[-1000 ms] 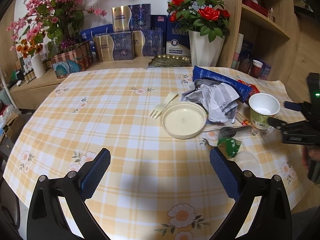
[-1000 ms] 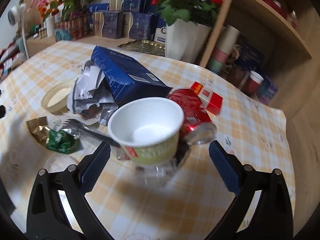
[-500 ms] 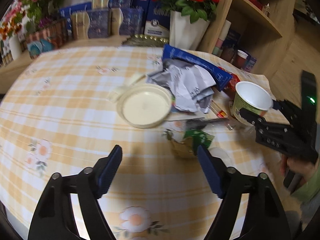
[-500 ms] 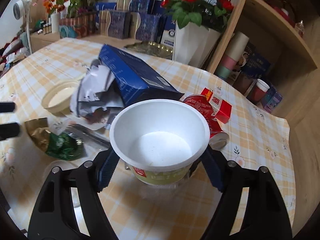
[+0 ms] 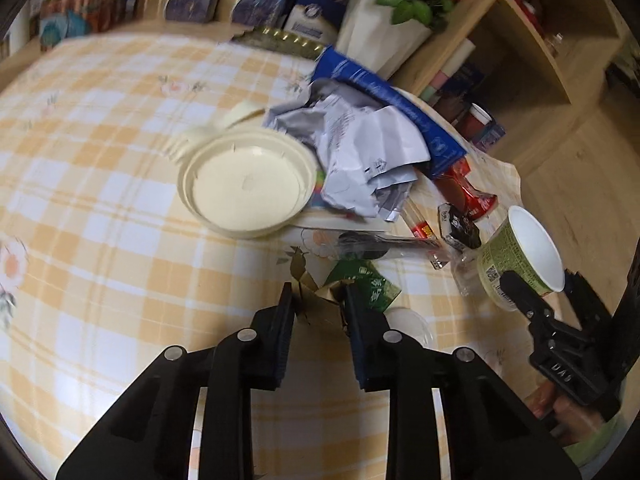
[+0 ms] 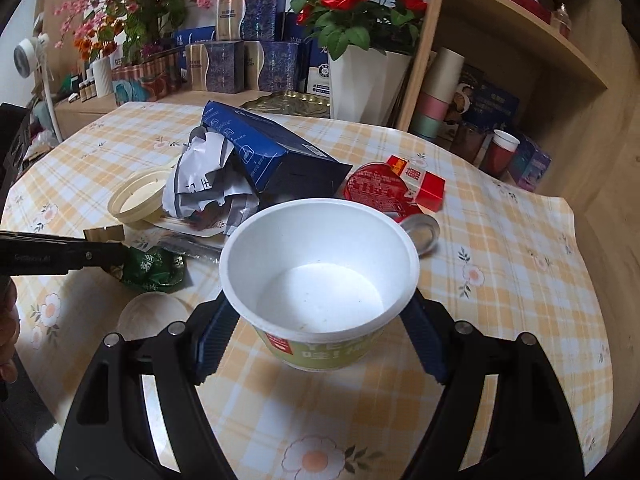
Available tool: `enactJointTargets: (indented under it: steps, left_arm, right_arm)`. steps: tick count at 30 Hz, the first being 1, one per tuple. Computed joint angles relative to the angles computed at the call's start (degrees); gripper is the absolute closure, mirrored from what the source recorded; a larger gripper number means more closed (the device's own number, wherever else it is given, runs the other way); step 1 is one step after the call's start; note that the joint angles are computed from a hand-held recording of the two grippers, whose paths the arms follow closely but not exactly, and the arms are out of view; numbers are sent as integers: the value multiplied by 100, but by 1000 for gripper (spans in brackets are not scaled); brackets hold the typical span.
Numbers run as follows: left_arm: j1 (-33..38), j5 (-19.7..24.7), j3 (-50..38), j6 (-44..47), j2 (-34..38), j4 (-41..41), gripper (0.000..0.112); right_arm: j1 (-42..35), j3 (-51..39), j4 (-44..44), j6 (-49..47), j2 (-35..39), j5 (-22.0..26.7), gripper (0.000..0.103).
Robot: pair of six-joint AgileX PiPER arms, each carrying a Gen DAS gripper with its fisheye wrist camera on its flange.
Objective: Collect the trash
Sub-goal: 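Grasp the white paper cup with the right gripper while the left gripper grasps the green wrapper, then carry the green wrapper with the left gripper and drop it into the bin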
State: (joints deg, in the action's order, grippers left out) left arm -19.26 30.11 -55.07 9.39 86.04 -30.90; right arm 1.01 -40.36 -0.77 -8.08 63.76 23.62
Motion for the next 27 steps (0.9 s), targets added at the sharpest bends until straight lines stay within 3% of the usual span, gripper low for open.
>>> enactJointTargets:
  steps: [9,15,23,27]
  left_arm:
    - [197,173,147,29,-766,515,89]
    - [455,788,-47,-45,-1252,951,89]
    - [240,1534,266,-405,-2492,1627,89]
    - [-165,1873,494,-762,-3123,1962,89]
  right_arm:
    - [-22,252,260,29,-635,286,27]
    - [-175,465,679,-93,-1172,638,27]
    - [-794,666,1791,-899,-2206,1608,27]
    - [-961,686,1836,-925,-2751,2134,27]
